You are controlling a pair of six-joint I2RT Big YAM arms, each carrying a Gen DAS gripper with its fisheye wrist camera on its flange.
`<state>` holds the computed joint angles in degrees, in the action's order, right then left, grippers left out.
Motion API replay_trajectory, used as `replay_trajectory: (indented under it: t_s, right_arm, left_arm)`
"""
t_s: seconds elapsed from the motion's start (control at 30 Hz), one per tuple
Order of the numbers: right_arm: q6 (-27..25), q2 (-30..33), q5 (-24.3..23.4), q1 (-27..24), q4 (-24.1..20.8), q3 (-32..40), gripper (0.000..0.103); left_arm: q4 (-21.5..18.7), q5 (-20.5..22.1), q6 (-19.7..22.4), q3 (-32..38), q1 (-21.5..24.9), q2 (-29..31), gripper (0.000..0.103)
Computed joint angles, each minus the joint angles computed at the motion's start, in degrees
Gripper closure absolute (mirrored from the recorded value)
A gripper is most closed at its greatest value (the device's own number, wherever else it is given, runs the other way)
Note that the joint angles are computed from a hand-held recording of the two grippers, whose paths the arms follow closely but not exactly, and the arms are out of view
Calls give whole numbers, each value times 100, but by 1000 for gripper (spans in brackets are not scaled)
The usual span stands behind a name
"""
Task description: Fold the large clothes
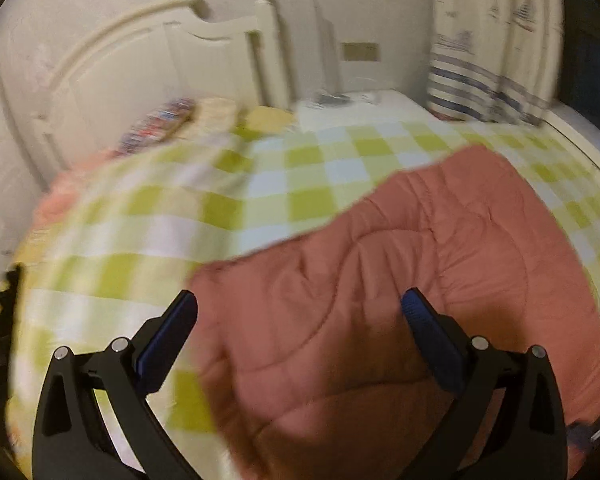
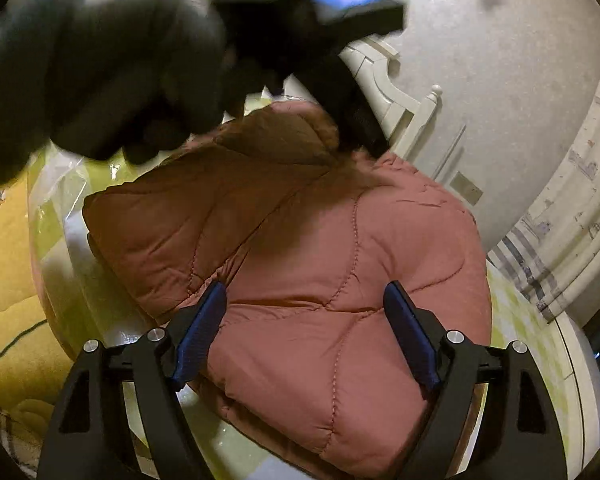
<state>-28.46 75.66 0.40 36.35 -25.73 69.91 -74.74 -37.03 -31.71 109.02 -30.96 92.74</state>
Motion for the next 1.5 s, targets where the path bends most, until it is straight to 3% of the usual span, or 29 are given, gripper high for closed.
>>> replay_trajectory:
  t_s: [0.13,0.17,0.23,0.27,0.33,0.37,0.43,0.53,0.67,0.73,0.9,1.03,1.3,1.5]
  right_arm:
    - [3,-29,0,9,7,-29,21]
    - [13,-72,1,21,31,-88,21]
    - [16,-271,-16,25,-82,-164,21]
    - [-10,-285,-85,1,-95,-167,21]
    - [-172,-330,-368,-61,-216,-126,21]
    - [-246,-348,-486,-92,-283,-110,21]
    - [-284,-369,-1044,-273,-509,15,22]
    - [203,-369,-2084,-766,-612,270,23]
    - [1139,-189,-2618,-1444,-334,630,32]
    - [1477,168,-2722,-1730,-519,1054,42]
    - [2165,1073,-2615,-2023,-965,2038,45]
    - [2488,1609,-2371,-1929,-1330,2683,45]
    - [1894,2525,-1313,-1392,-2247,4107,45]
    - [1549,3170,-738,-1149,-2972,5252,45]
  left_arm:
    - [390,-463,436,279,-387,35,2]
    - [259,-652,465,411,-430,190,2]
    - [-308,-714,102,565,-318,603,2]
    - [-192,-616,86,377,-237,621,2]
    - [612,-253,-4,-407,-48,273,2]
    - [724,-183,-151,-556,-7,152,2]
    - [716,-441,-108,-583,-92,124,2]
    - [790,-697,-50,-665,-195,97,2]
    - [1156,-491,-146,-999,-177,-175,2]
    - [1298,-347,-149,-1110,-135,-262,2]
    - [1284,-388,-138,-1083,-141,-232,2]
    - [1253,-503,-133,-1056,-179,-207,2]
    - [1134,-827,-218,-1014,-295,-168,2]
    - [1192,-737,-245,-1085,-270,-229,2]
